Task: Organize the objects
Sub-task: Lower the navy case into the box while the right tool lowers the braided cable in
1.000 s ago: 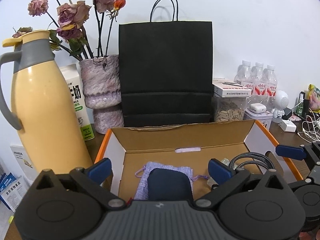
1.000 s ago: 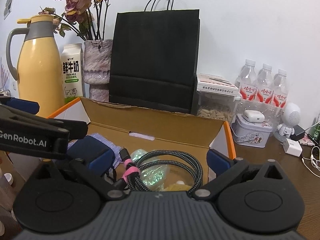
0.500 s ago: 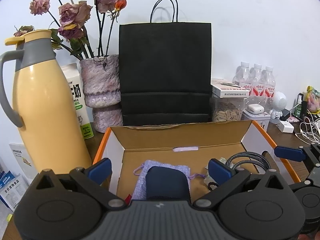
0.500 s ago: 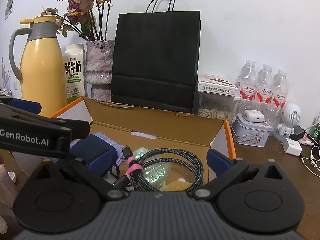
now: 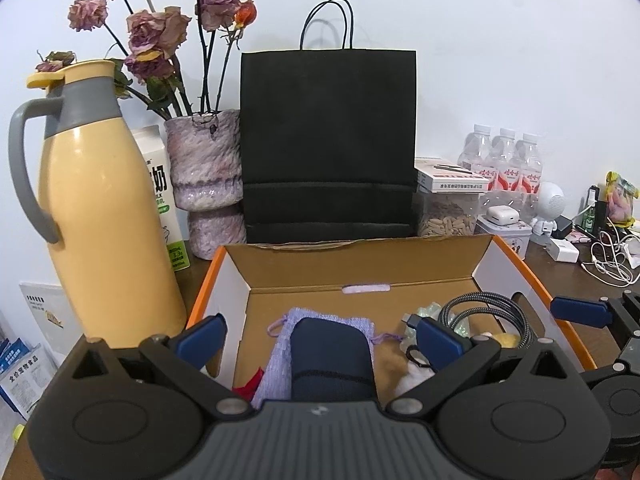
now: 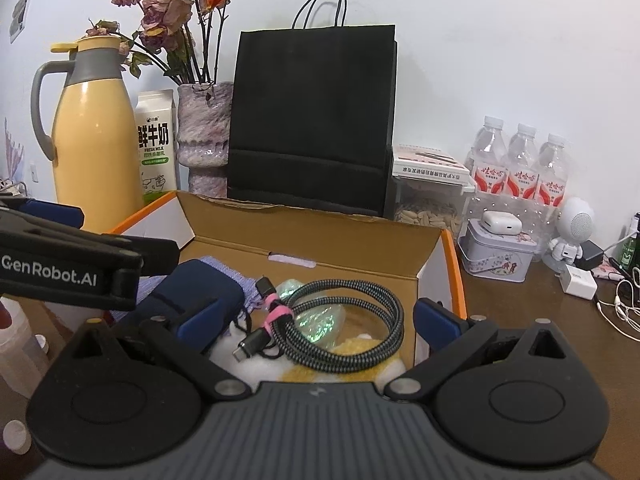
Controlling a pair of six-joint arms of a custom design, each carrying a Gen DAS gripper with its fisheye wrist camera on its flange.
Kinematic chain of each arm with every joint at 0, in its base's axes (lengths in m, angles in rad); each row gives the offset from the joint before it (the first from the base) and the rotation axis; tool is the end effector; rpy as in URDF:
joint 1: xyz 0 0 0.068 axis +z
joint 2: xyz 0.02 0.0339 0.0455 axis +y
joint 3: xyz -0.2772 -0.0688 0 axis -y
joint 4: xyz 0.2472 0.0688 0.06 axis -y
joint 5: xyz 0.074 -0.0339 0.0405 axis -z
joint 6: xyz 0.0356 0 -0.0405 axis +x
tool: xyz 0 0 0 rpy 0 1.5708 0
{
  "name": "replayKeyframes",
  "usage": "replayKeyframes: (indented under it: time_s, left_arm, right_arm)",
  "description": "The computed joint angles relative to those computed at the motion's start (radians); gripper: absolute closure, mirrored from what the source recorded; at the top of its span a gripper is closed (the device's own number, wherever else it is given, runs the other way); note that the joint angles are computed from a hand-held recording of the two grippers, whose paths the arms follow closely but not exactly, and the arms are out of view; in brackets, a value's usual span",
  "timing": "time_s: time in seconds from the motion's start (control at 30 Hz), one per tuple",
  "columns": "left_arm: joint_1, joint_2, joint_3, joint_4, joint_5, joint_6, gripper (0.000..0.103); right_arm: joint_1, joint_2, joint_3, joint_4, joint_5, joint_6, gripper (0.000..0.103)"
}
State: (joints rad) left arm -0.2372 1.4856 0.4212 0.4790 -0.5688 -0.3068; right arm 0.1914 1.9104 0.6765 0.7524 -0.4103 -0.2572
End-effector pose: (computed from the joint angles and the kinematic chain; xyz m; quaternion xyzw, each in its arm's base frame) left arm 0.2528 -0.0414 0.1452 -0.1621 0.8405 0.1161 0.5037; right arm 0.3362 0.0796 0.1120 -0.2892 0.7929 0.1575 0.5127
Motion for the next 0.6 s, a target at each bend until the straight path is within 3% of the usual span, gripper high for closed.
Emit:
replayKeyframes:
  time_s: [0.6]
  left_arm:
    - [-0.129, -0.141, -0.103, -0.086, -0.093, -0.101, 0.000]
  right_arm:
    - [-0.031, -0.103, -0.164, 0.026, -0.026, -0.006, 0.000]
